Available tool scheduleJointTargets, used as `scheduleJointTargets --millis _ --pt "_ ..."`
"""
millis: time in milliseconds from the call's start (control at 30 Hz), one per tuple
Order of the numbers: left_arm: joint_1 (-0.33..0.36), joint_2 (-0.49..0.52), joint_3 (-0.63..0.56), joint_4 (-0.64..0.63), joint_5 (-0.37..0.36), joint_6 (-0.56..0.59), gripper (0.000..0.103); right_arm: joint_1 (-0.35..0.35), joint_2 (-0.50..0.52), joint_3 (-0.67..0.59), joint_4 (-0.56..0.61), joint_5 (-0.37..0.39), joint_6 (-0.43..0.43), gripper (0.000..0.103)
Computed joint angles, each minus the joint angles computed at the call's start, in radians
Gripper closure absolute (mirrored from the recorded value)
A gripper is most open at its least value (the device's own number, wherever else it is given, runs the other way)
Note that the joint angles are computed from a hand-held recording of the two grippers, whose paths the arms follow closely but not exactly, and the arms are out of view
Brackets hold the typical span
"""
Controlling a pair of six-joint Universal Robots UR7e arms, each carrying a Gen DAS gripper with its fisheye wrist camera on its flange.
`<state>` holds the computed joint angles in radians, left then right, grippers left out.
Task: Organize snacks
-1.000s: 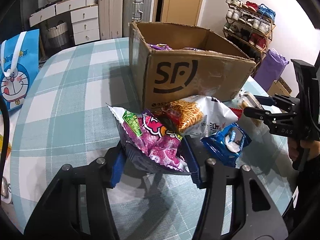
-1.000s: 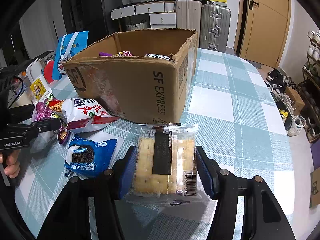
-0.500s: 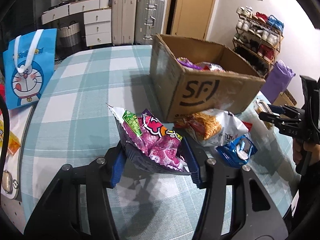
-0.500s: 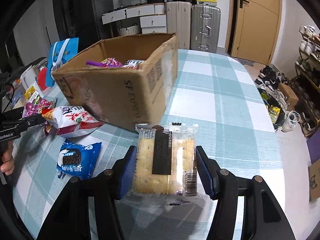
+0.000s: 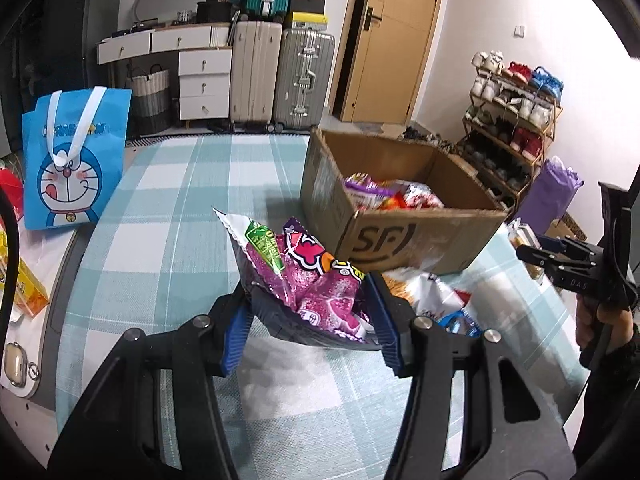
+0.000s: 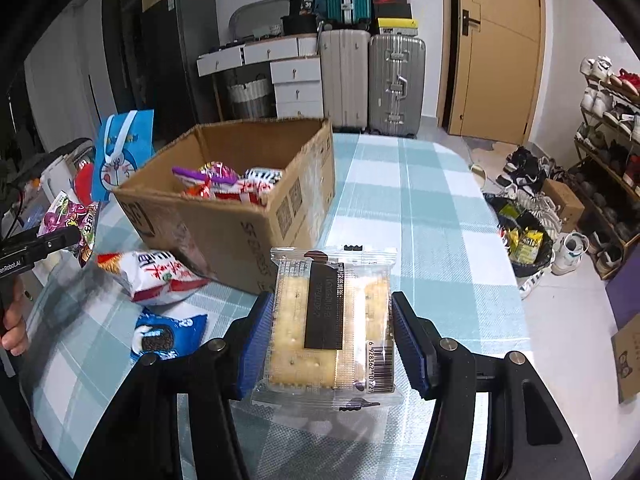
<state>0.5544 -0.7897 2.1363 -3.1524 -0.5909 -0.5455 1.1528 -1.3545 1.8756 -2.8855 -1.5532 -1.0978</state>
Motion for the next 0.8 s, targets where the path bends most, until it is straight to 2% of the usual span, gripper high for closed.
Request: scheduleJointTargets --millis 467,800 --pt "-0.051 0.046 -0.075 -0.060 0.013 0.092 0.052 0.010 -0.066 0.022 0.037 0.094 -0.003 0.044" --pt "-0.035 0.086 -0.168 -0.068 -0.002 0.164 0.052 0.047 -0.074 0.010 0.070 0.137 -0.003 0.044"
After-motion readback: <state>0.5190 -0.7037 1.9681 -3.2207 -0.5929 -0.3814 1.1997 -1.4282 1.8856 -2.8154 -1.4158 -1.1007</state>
